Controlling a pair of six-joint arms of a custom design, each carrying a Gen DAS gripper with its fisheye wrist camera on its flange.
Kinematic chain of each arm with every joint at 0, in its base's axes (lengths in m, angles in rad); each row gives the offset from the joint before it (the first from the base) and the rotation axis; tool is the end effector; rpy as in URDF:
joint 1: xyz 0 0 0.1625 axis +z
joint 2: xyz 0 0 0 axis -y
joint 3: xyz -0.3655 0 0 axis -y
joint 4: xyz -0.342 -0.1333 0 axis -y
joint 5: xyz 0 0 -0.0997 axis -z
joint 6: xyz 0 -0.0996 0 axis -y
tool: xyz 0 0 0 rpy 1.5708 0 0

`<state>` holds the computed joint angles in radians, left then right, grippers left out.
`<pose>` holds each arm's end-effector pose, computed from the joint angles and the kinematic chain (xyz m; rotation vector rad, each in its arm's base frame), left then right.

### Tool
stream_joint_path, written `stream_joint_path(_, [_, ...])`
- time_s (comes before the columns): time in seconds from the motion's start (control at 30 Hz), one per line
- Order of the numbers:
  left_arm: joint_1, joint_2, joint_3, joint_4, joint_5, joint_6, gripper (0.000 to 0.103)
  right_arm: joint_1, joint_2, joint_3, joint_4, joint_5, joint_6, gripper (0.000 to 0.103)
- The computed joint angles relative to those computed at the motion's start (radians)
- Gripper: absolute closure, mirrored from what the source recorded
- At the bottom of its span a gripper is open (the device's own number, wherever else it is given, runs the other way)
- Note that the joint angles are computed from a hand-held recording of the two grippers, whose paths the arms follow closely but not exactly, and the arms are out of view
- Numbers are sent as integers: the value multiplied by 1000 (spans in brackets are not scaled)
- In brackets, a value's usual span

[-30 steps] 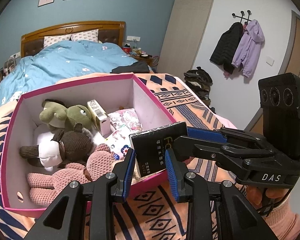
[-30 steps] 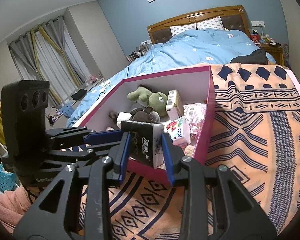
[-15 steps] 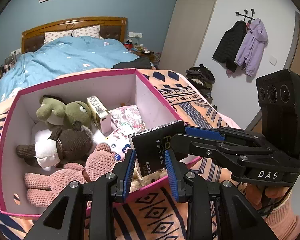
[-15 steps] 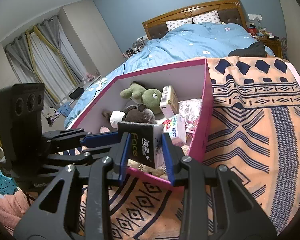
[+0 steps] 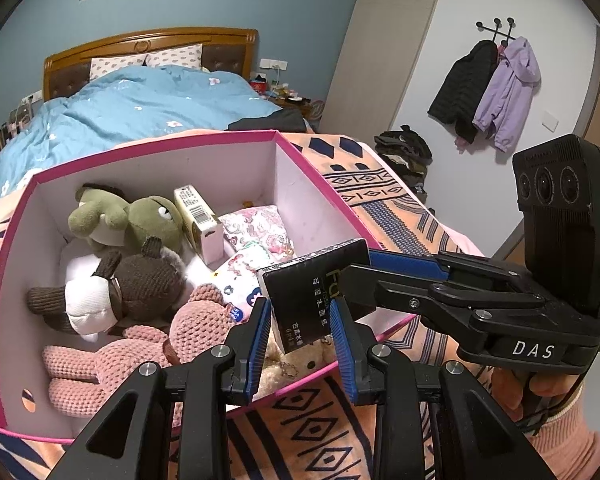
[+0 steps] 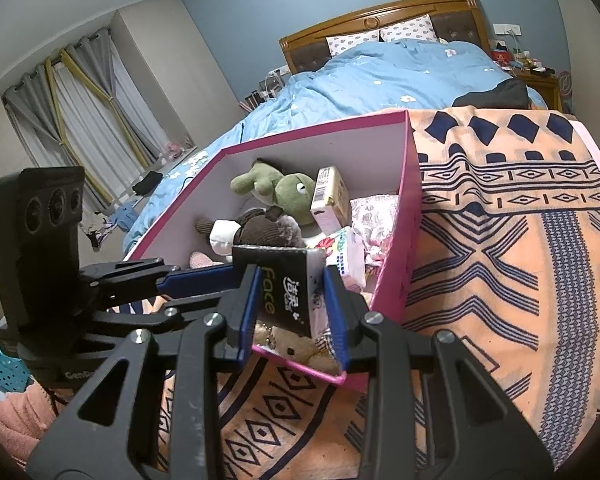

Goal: Organize objects
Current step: 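Lower the black tissue pack into the magenta box and open the right gripper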

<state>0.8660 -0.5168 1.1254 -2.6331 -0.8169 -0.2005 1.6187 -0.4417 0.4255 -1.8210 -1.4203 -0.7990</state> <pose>-0.3129 -0.6788 0.1260 0.4011 2.4691 -0.9484 0.1861 -0.7865 0.2555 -1.2875 2.7812 -0.4668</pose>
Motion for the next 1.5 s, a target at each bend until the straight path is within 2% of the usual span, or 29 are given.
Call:
stream_joint_path(0.5, [16,8,-27,31,-7,-21,73,10,61,-101,40,-28,7,68])
stream_joint_path(0.93, [30,11,-47,58,-14,-40,73,27,79,-117,31,-71,-9,68])
stream_joint_path(1.33, [45,11,-62,80,-26,-61,74,44,139,-219,67,-116,-15,68])
stream_joint_path(1.43, [44,13,-64,80,-9,-63,74,51,129,-182,24,-138,-21,68])
stream_joint_path(1.5, [43,11,-58,76,11,-70,68,53,113,-143,-11,-143,-22,67])
